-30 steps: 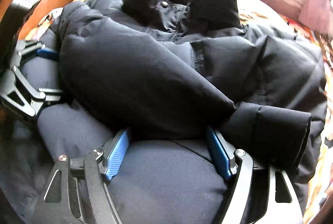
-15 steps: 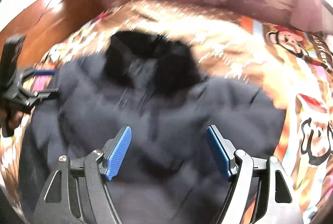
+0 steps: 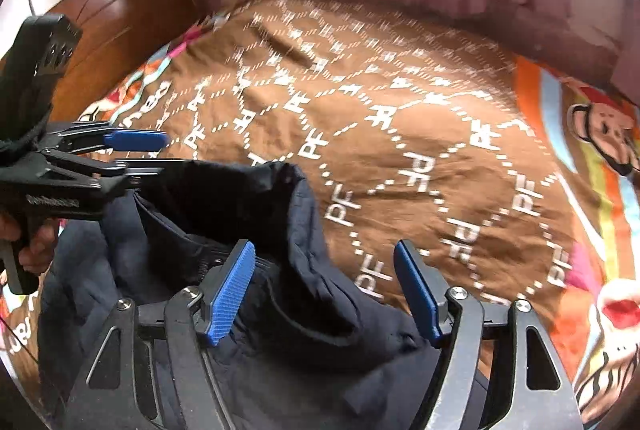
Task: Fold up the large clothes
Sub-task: 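Grasp the jacket hem with the left tool while the right tool grasps the hem beside it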
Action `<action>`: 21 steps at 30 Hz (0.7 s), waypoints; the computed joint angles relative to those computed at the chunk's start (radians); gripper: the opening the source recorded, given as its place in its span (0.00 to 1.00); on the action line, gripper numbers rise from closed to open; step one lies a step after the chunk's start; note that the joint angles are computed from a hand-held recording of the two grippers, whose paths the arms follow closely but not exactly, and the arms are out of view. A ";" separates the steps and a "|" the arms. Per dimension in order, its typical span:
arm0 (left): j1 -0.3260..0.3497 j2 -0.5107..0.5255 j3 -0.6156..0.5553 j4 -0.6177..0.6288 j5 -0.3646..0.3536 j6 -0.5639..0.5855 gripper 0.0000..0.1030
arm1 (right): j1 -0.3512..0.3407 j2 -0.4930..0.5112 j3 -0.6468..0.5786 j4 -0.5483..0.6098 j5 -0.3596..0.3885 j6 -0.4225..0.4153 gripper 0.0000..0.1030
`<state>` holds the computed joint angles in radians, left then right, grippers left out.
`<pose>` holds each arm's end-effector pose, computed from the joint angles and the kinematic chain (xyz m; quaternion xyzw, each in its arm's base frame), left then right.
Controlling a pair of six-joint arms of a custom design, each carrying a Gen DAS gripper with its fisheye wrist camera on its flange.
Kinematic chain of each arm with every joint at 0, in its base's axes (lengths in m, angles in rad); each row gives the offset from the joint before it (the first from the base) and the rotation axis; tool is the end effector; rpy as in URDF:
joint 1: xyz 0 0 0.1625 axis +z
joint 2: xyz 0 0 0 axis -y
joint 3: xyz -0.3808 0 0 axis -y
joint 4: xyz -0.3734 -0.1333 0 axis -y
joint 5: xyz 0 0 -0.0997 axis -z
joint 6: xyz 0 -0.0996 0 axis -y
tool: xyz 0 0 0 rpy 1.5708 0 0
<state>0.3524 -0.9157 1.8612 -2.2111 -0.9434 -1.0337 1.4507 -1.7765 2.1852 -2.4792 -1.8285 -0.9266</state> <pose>-0.4232 -0.3600 0.0549 0.1334 0.9318 -0.2131 0.2617 0.0594 -0.4086 0.3501 0.3479 -0.8963 0.1502 0.2304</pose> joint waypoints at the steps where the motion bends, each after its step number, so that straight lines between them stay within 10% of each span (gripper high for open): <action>1: 0.006 0.007 0.003 -0.041 -0.024 0.027 0.39 | 0.009 0.021 -0.013 0.017 -0.012 0.007 0.55; 4: 0.011 0.034 -0.025 -0.041 -0.030 0.054 0.07 | 0.030 0.065 -0.020 0.028 -0.066 0.036 0.23; 14: -0.057 -0.060 0.050 0.006 0.059 -0.039 0.03 | -0.054 -0.080 -0.005 0.108 0.077 0.019 0.07; 21: -0.153 -0.149 0.147 -0.014 -0.059 -0.019 0.03 | -0.163 -0.266 0.006 0.382 0.140 -0.083 0.05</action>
<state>0.1991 -1.0645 2.0083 -2.2246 -1.0021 -1.0531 1.2880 -2.0424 2.1914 -2.0967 -1.6884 -1.0095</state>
